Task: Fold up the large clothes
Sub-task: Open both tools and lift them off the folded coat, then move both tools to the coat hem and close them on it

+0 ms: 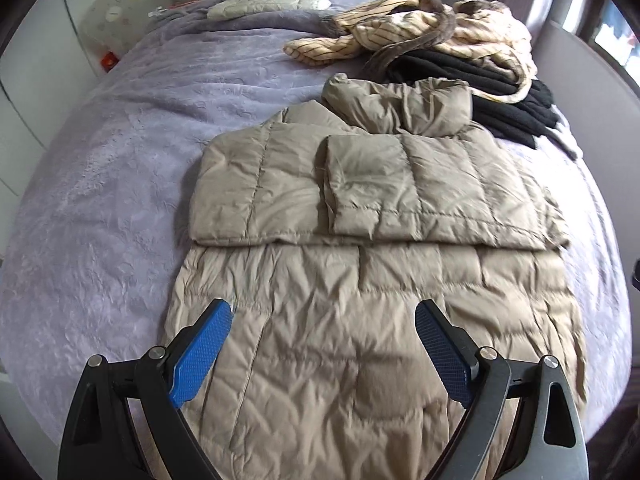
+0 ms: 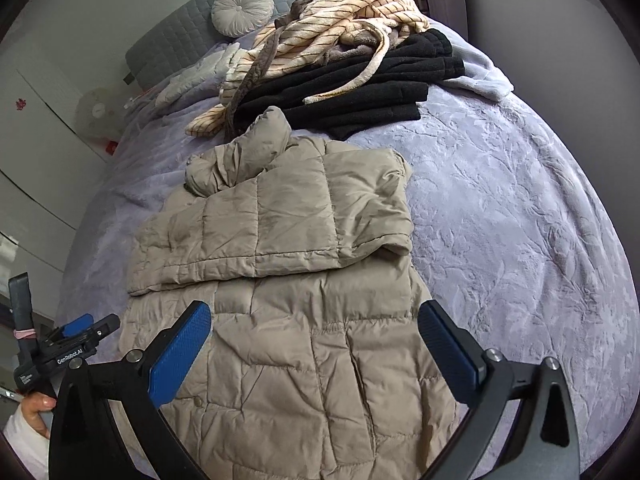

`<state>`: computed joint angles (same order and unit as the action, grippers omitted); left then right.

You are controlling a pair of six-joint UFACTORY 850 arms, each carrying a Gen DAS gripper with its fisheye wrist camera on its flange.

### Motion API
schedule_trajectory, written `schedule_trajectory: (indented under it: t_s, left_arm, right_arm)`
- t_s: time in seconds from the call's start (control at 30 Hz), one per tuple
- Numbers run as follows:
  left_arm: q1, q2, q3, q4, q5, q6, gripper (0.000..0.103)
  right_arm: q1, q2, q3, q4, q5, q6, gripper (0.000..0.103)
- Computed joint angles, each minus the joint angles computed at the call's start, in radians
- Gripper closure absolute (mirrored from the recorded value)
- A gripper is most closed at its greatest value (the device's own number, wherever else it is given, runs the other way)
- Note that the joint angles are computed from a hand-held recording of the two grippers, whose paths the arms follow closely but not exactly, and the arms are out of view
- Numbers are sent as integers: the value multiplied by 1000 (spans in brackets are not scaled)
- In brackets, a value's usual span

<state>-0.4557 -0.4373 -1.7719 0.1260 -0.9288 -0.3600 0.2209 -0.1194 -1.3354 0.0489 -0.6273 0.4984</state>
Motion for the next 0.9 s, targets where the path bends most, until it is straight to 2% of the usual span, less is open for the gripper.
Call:
schedule_trajectory:
  t_s: [0.23,0.47,0.67,0.77,0.9]
  left_arm:
    - [35,114,102,-76,-14,83,9]
    - [80,217,183,-124,-15,173,9]
    - [113,290,262,-172,-11,267,9]
    - [128,327,306,-194,-20,306,9]
    - [151,387,372,-219,-15,310,9]
  right_arm:
    - [80,64,35,-75,-26,187,0]
    - [143,155,108,-73,-8,383,0]
    - [212,237,180,-134,2,609,0]
    - [238,270,219,-125,-2,681,0]
    - [250,303,272,-44,27,690,0]
